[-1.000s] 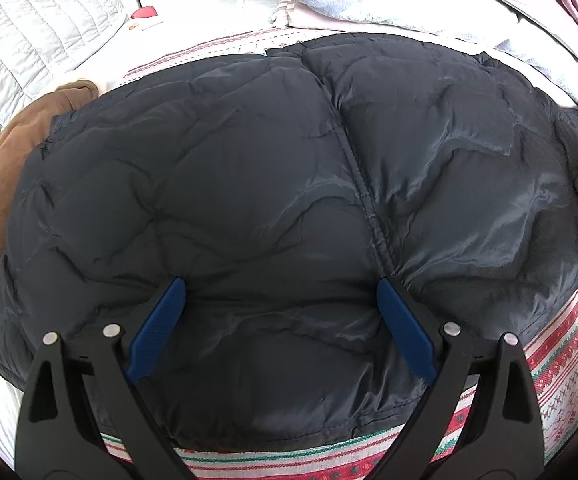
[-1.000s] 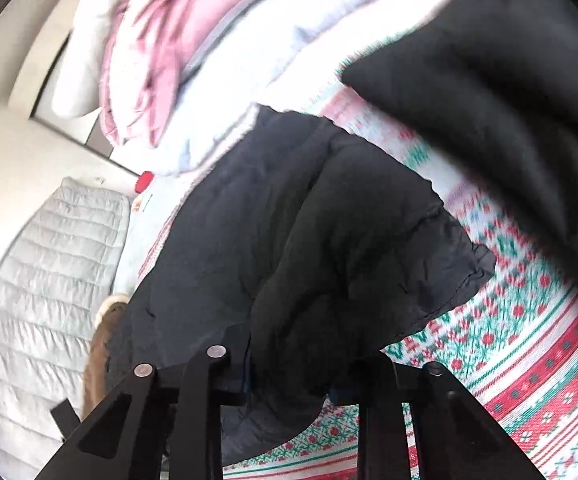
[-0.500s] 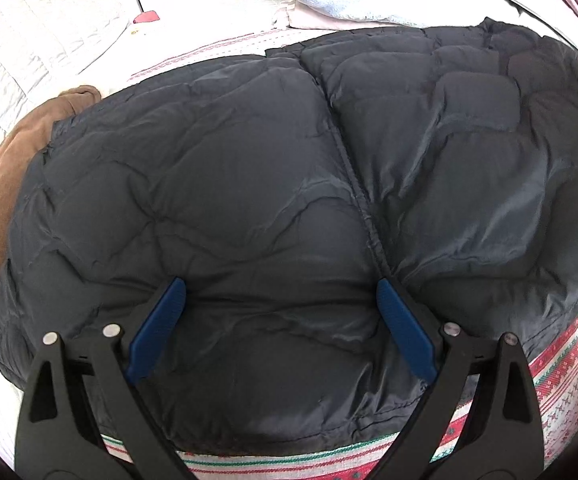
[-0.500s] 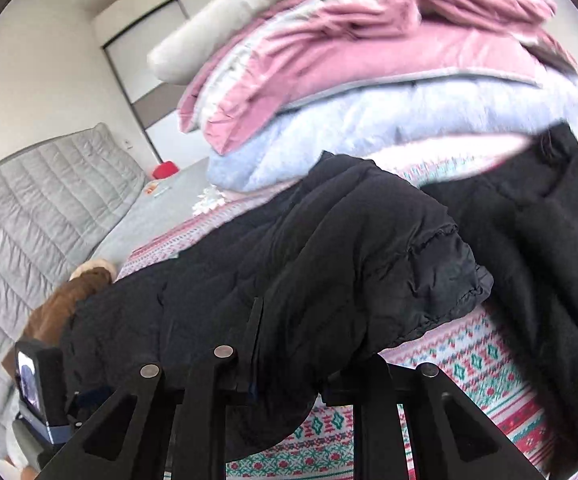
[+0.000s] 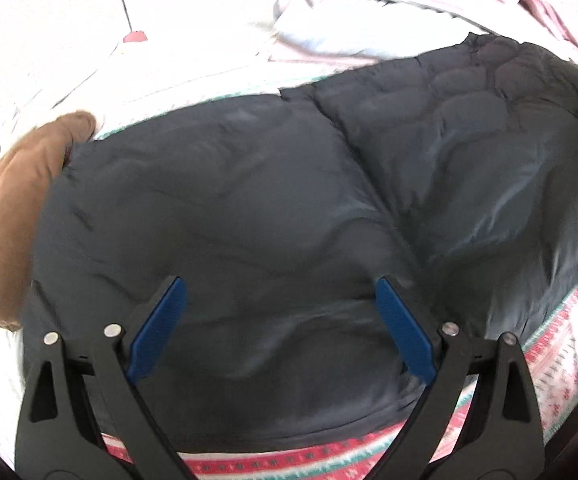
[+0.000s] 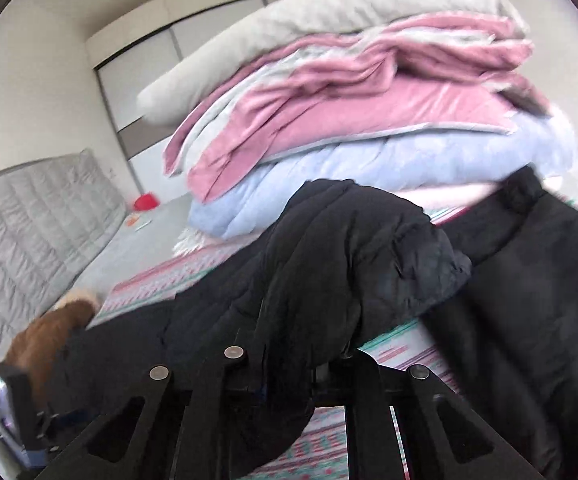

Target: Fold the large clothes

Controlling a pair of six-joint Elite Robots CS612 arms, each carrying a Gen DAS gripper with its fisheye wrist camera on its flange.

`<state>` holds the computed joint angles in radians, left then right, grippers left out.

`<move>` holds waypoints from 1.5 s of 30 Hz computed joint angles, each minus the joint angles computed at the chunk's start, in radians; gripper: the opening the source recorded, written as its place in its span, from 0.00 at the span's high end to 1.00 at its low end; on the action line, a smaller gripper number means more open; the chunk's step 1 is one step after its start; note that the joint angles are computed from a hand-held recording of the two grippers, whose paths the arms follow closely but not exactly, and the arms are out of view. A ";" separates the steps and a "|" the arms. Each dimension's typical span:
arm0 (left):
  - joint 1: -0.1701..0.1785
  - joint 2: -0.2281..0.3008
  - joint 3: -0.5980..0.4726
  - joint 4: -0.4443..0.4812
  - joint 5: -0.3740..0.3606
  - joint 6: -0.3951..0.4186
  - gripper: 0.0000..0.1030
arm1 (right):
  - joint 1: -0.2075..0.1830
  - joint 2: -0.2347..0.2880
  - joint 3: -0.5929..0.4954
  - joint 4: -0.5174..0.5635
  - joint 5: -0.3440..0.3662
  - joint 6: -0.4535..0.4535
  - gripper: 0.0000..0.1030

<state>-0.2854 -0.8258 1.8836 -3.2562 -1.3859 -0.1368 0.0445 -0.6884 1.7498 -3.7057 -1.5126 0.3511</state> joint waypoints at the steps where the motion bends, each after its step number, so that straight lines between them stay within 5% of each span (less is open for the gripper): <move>1: -0.003 -0.004 0.008 -0.010 -0.011 0.009 0.07 | -0.002 -0.005 0.009 -0.008 -0.020 -0.007 0.88; 4: -0.028 0.004 0.017 -0.007 -0.009 0.066 0.07 | -0.012 -0.014 0.027 0.000 -0.047 -0.012 0.88; 9: -0.076 0.047 0.006 -0.011 0.089 0.128 0.07 | -0.018 -0.011 0.036 -0.038 0.011 -0.047 0.88; 13: -0.078 0.048 0.005 -0.010 0.090 0.123 0.07 | -0.001 -0.011 0.040 -0.086 0.000 -0.116 0.88; 20: -0.085 0.022 0.046 -0.087 0.033 0.157 0.07 | -0.011 -0.008 0.032 -0.069 0.025 -0.091 0.88; 25: -0.123 0.051 0.044 -0.083 0.097 0.218 0.07 | -0.004 -0.010 0.036 -0.066 0.040 -0.116 0.88; 33: -0.070 0.020 0.021 -0.051 -0.019 0.238 0.07 | 0.005 -0.012 0.037 -0.089 0.021 -0.127 0.88; 35: -0.051 0.013 -0.006 -0.046 -0.001 0.202 0.07 | -0.001 -0.013 0.038 -0.083 0.031 -0.111 0.88; 40: -0.012 0.039 -0.152 0.130 0.044 0.091 0.07 | -0.007 -0.014 0.036 -0.077 0.046 -0.094 0.88; 45: -0.017 0.101 -0.300 0.270 0.089 0.081 0.07 | -0.006 -0.013 0.032 -0.080 0.056 -0.083 0.88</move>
<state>-0.3025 -0.7249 1.5834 -2.9857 -1.2969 -0.0560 0.0385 -0.7018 1.7819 -3.7854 -1.4565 0.2682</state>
